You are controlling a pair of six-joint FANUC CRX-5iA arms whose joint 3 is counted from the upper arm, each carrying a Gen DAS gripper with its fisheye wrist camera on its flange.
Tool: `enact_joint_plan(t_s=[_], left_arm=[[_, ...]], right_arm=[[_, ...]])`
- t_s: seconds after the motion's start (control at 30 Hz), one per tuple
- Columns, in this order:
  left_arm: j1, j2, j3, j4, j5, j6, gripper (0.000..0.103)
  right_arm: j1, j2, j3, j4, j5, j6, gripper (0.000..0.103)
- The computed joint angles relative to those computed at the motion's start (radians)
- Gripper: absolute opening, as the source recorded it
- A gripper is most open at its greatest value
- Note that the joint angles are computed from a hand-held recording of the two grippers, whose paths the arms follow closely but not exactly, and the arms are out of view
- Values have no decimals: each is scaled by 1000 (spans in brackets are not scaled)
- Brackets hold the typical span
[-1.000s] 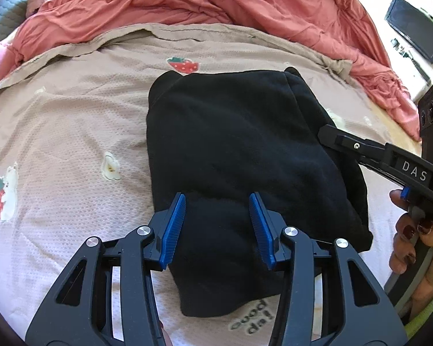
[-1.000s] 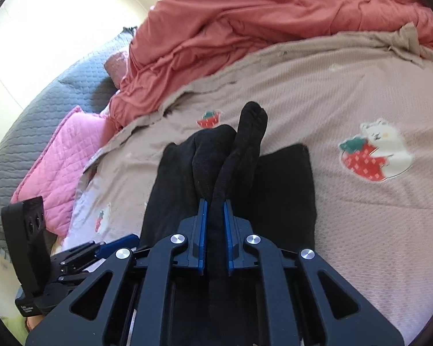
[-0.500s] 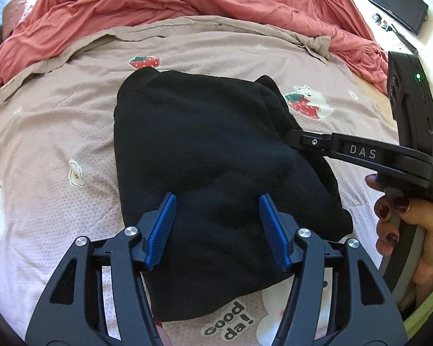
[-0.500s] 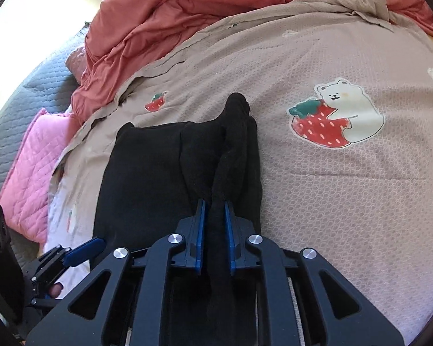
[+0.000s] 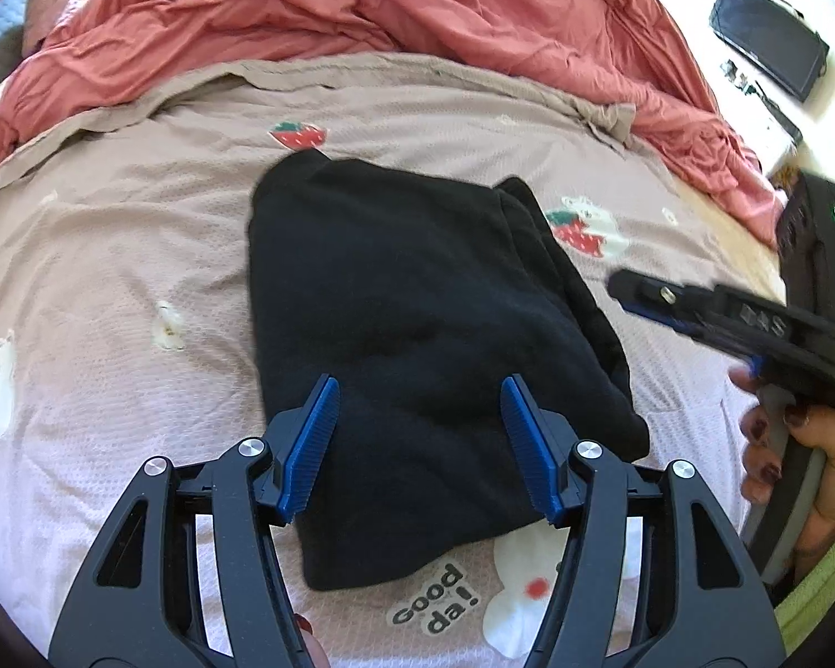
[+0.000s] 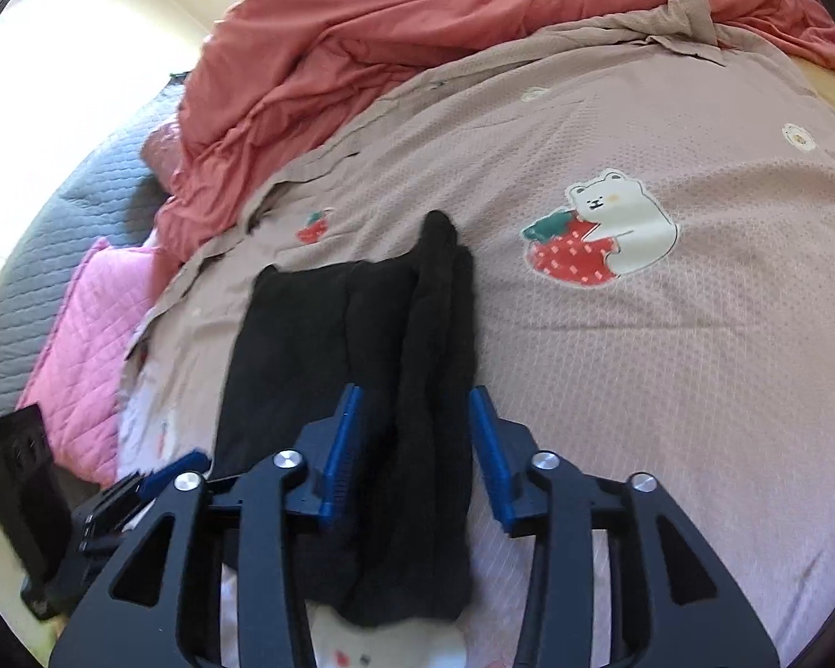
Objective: Fold small clothes
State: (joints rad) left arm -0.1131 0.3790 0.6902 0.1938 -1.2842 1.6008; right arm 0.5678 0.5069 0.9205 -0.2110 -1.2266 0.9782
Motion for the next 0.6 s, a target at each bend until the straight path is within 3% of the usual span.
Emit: enact_joint_plan(t_s=[0.17, 0.3, 0.4, 0.6], left_arm=[[23, -71, -83, -19, 49, 40, 56], [44, -93, -130, -21, 39, 53, 56], [54, -102, -160, -17, 34, 59, 56], [52, -93, -179, 4, 17, 51, 56]], right_arm=[[35, -42, -26, 26, -17, 46, 44], [87, -67, -75, 111, -47, 29, 44], [102, -99, -127, 97, -38, 69, 44], [113, -48, -73, 92, -85, 154, 42]])
